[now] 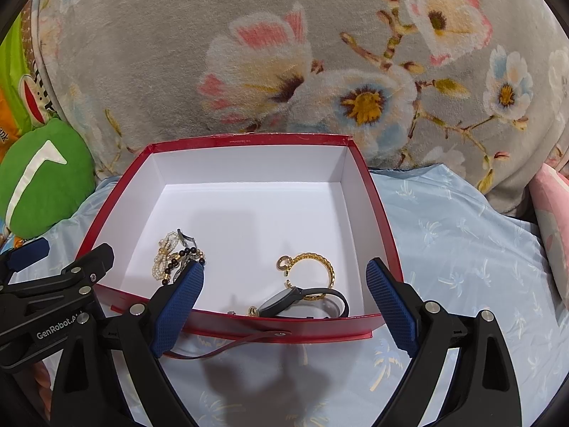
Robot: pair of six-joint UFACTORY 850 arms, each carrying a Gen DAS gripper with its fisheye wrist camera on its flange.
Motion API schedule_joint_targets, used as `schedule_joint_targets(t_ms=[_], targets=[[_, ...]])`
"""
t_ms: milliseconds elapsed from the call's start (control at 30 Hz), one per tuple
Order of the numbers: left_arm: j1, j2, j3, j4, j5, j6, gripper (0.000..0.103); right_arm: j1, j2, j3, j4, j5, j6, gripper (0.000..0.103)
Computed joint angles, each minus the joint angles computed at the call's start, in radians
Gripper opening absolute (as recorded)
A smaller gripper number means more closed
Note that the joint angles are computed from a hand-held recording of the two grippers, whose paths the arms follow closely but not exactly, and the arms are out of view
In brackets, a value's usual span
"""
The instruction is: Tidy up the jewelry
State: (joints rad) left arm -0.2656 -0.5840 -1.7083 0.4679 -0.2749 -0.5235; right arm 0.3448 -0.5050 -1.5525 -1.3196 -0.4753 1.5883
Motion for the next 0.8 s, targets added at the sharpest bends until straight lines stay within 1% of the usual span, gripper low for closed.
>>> schedule_joint_targets(t_ms=[800], targets=[[0.001,-0.009,-0.009,-0.014,-0.008,0.02,0.095,-0.001,-0.001,0.0,0.0,0.003,0.002,0.09]])
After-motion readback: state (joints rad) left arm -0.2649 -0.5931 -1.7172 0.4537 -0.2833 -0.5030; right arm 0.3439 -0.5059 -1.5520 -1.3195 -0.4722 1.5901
